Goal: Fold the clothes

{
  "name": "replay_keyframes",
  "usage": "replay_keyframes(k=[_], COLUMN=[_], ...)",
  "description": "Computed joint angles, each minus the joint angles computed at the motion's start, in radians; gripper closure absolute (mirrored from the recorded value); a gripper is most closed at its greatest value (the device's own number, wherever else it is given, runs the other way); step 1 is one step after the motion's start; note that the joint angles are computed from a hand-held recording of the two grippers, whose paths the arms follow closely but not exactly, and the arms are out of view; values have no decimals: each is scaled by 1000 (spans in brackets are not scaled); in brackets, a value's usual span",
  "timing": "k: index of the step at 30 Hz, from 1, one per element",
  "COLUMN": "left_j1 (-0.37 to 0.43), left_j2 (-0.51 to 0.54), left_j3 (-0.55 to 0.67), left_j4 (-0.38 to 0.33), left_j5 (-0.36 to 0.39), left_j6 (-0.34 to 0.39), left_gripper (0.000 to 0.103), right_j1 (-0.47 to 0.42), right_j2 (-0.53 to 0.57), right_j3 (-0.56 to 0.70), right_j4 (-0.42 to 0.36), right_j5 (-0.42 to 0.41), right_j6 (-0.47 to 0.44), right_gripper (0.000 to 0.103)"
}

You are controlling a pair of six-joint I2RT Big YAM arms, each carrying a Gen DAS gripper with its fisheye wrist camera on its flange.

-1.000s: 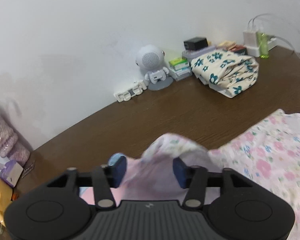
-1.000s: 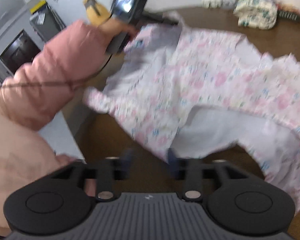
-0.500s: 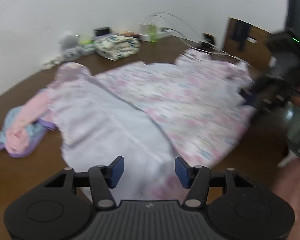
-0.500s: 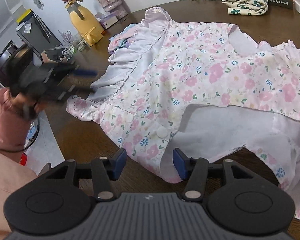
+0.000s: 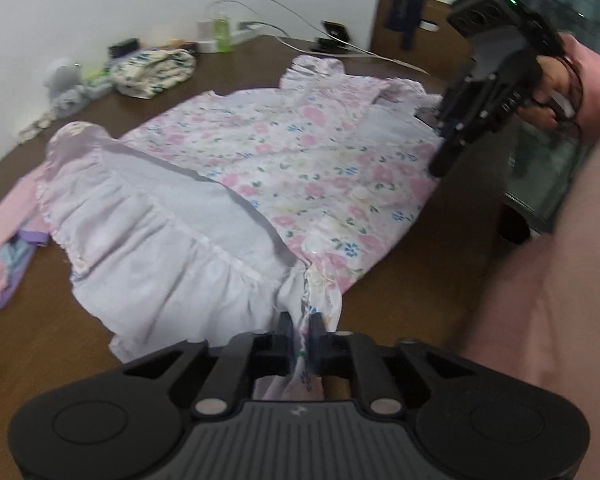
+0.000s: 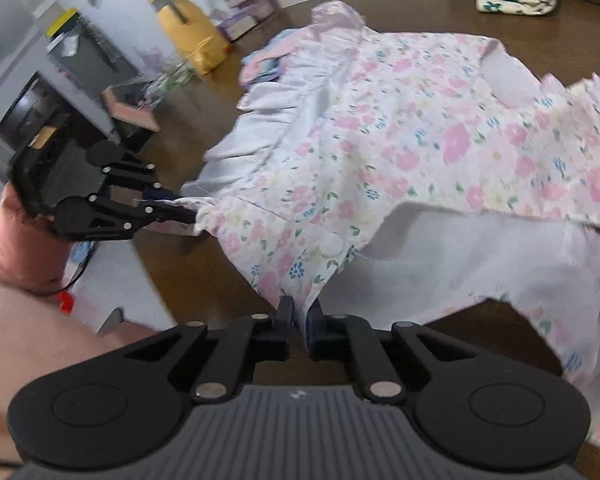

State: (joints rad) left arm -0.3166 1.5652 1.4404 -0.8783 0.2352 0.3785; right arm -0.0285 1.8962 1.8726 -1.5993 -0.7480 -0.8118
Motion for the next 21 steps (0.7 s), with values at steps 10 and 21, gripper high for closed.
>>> replay_keyframes(k=[10,21], left_j1=[44,0], left_j2=[-31,225], left_j3=[0,252], left_j4=[164,207], left_j5=[-47,-413], left_j6=[-210,-263], left_gripper=[48,47], right_j1=[-38,-116], right_j2=[-30,112], right_j3=[8,195], right_j4=[89,531], right_j5=[-19,312], right_j6=[109,637], right_gripper=[61,53])
